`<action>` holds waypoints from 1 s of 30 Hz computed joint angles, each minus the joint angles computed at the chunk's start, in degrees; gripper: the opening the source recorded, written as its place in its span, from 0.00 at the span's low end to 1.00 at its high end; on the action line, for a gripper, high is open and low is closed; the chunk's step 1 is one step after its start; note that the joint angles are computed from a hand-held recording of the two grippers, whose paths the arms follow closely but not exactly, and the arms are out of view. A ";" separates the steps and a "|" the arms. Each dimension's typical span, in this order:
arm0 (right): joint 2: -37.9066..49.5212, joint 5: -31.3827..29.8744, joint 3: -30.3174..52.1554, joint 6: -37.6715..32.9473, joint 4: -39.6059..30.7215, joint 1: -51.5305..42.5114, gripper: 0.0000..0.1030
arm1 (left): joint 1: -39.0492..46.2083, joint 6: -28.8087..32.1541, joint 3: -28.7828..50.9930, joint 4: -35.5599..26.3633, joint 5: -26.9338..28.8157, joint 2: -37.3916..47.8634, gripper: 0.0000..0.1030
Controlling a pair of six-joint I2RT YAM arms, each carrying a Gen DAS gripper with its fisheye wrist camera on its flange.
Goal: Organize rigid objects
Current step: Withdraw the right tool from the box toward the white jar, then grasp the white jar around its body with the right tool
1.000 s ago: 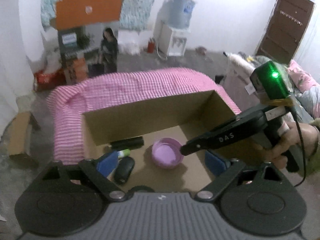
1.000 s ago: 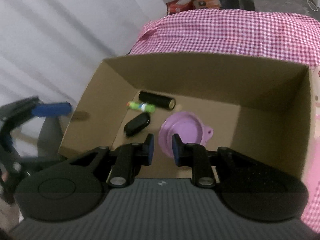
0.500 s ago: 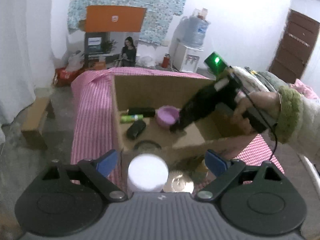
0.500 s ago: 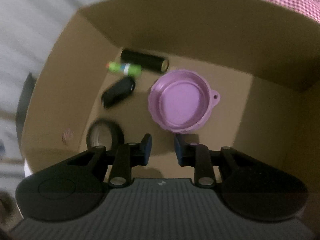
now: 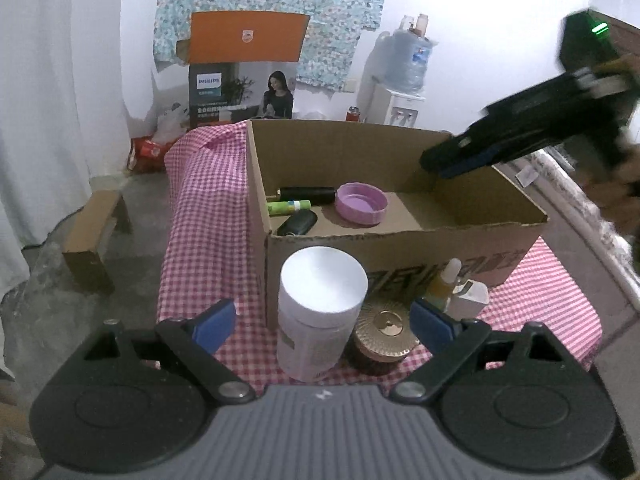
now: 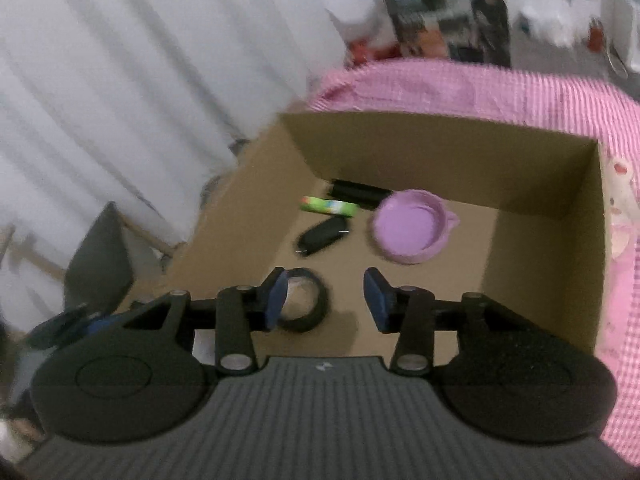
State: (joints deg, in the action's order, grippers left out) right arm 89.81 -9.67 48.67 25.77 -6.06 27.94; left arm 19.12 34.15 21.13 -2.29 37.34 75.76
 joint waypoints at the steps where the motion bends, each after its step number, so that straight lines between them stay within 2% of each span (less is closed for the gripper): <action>1: -1.95 0.51 -0.96 0.35 0.12 1.74 0.43 | -0.21 -0.35 -0.77 1.38 -0.27 0.15 0.91; 5: -4.06 2.10 -0.08 1.40 -1.23 9.45 0.45 | -1.89 -3.01 -4.10 8.81 -1.90 0.83 0.87; 10: 3.35 4.03 6.30 2.01 -3.58 16.32 0.46 | -3.58 -4.80 -4.87 14.43 -4.04 4.72 0.79; 12: 6.94 4.41 9.35 2.70 -4.81 17.36 0.46 | -3.66 -5.21 -4.79 16.17 -4.17 6.42 0.79; 16: 12.68 4.09 13.39 4.82 -5.72 17.72 0.46 | -4.66 -6.02 -4.34 19.87 -5.58 10.14 0.71; 23: 16.74 2.70 15.07 7.43 -4.54 16.86 0.50 | -5.50 -6.59 -2.66 21.75 -5.33 15.01 0.64; 26: 17.69 2.43 15.78 7.48 -4.12 16.76 0.50 | -5.49 -6.99 -2.70 22.30 -4.68 15.74 0.56; 30: 18.88 1.95 16.50 7.64 -3.47 16.44 0.50 | -5.66 -7.61 -2.91 23.01 -4.50 15.89 0.55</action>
